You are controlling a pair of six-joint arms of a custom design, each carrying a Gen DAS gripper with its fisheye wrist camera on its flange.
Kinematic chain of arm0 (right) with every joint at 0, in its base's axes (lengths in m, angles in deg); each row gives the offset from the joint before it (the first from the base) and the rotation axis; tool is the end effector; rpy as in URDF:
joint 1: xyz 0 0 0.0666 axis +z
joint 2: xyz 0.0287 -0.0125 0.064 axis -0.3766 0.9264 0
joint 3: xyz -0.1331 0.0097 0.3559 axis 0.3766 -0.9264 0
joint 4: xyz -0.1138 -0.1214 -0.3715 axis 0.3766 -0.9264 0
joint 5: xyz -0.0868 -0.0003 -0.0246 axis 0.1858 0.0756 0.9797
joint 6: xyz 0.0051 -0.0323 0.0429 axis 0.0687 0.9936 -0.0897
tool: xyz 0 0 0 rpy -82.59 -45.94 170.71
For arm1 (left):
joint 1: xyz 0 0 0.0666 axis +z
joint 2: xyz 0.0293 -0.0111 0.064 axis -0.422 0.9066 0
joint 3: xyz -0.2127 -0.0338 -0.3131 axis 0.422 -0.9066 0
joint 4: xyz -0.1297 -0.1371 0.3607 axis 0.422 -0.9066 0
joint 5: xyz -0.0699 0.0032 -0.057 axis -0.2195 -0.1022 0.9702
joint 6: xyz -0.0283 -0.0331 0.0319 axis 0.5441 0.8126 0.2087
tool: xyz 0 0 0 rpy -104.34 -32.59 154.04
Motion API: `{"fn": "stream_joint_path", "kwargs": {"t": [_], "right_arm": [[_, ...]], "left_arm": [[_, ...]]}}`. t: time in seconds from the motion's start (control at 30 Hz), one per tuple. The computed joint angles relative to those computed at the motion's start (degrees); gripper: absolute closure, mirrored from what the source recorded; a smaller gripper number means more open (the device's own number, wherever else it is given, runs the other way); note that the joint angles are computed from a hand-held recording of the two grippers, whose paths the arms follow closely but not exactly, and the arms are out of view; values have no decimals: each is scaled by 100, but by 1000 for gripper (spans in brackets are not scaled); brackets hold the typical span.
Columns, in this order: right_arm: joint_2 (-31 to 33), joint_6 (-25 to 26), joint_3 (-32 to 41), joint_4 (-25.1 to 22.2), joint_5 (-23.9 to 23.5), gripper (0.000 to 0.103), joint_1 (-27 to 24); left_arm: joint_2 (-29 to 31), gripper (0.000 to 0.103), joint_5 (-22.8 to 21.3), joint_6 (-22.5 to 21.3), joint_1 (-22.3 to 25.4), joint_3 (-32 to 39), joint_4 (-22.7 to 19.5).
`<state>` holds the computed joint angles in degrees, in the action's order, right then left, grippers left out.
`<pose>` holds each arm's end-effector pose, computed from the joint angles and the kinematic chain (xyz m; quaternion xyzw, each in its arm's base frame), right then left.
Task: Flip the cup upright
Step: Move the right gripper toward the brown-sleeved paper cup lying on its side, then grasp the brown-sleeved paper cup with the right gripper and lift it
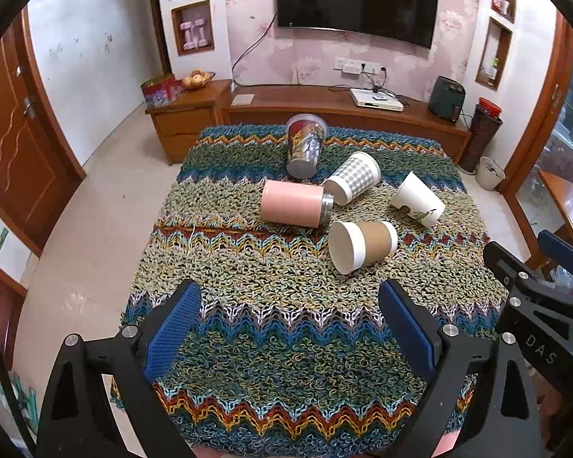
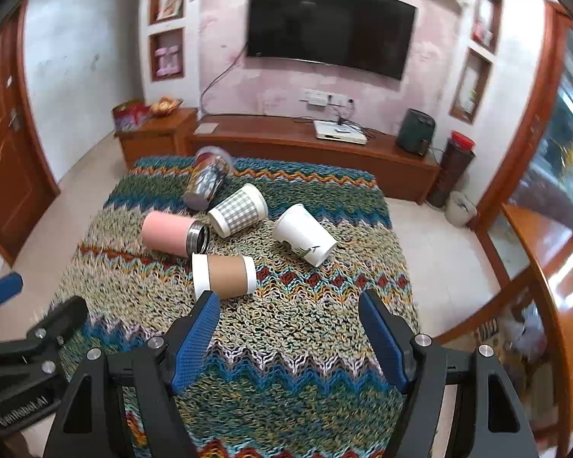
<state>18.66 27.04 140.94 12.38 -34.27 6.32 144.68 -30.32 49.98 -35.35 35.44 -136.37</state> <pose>0.4255 0.2102 0.4886 0.0614 0.9284 -0.0851 0.3564 0.4682 -0.0864 0.4665 0.0809 0.9409 -0.0328 0.3273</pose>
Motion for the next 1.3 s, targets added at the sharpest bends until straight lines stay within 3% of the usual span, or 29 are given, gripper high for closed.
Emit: {"fn": "stream_joint_path", "kwargs": {"t": [0.3, 0.5, 0.63, 0.93, 1.3], "right_arm": [[260, 1368, 24, 515, -619, 27, -268], [468, 2728, 40, 829, -708, 27, -376], [634, 3270, 109, 961, -976, 27, -471], [1150, 4827, 252, 1226, -1512, 27, -568], [1858, 6211, 452, 1335, -1525, 27, -504]], "left_arm": [[266, 8, -93, 222, 47, 125, -38], [475, 8, -289, 281, 42, 249, 47], [660, 8, -401, 372, 55, 339, 104], [1098, 8, -723, 574, 148, 521, -98], [1451, 8, -818, 684, 219, 581, -466]]}}
